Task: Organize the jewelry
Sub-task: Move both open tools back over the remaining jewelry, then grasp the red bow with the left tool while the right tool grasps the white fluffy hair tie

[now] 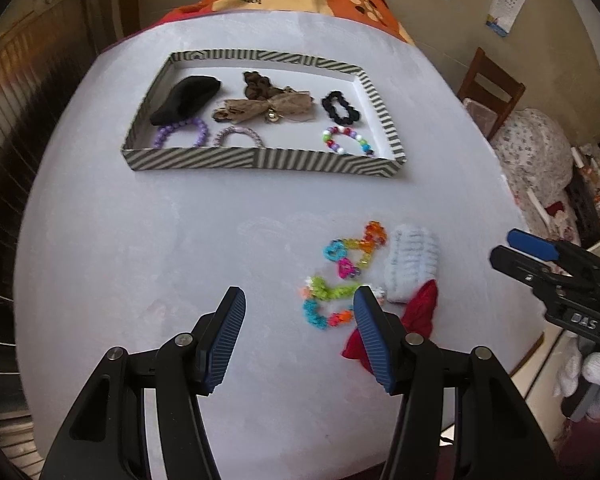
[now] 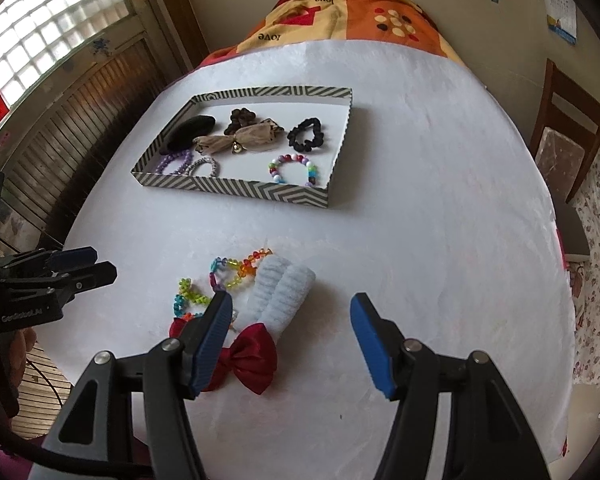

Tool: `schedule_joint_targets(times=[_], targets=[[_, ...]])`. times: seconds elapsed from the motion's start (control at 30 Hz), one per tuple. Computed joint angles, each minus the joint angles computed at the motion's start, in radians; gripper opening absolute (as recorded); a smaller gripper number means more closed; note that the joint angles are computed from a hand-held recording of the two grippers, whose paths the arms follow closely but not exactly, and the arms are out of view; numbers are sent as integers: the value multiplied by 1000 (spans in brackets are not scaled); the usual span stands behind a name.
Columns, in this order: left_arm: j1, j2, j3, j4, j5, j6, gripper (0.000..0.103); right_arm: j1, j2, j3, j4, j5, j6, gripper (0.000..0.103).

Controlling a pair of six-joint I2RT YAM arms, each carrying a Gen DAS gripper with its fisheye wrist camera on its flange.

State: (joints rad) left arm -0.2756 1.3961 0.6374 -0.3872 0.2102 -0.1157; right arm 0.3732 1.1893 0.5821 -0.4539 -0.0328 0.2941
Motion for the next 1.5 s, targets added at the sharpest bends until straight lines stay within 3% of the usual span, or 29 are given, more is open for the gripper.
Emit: schedule_joint_targets(times=[0.13, 0.53, 0.8, 1.0, 1.07, 1.1, 1.13, 1.23, 1.5], targets=[[-12, 19, 3, -10, 80, 31, 48, -11, 9, -8, 2, 2, 4, 65], [-210, 123, 3, 63, 137, 106, 48, -78, 28, -38, 27, -39, -9, 65], [-353, 285, 77, 87, 81, 226, 48, -173, 16, -53, 8, -60, -47, 66], [-398, 420, 154, 72, 35, 235, 48, -222, 10, -68, 10, -89, -68, 66], [-393, 434, 142, 113, 60, 205, 38, -228, 20, -71, 18, -95, -70, 66], [-385, 441, 145, 114, 71, 198, 15, -230, 26, -71, 23, -101, -71, 66], [-375, 446, 147, 113, 83, 188, 8, -231, 40, -71, 34, -112, -70, 66], [-357, 417, 119, 125, 100, 182, 0, -226, 71, -72, 70, -146, -58, 66], [-256, 282, 17, 111, 158, 166, 0, -168, 267, -52, 262, -290, 33, 66]])
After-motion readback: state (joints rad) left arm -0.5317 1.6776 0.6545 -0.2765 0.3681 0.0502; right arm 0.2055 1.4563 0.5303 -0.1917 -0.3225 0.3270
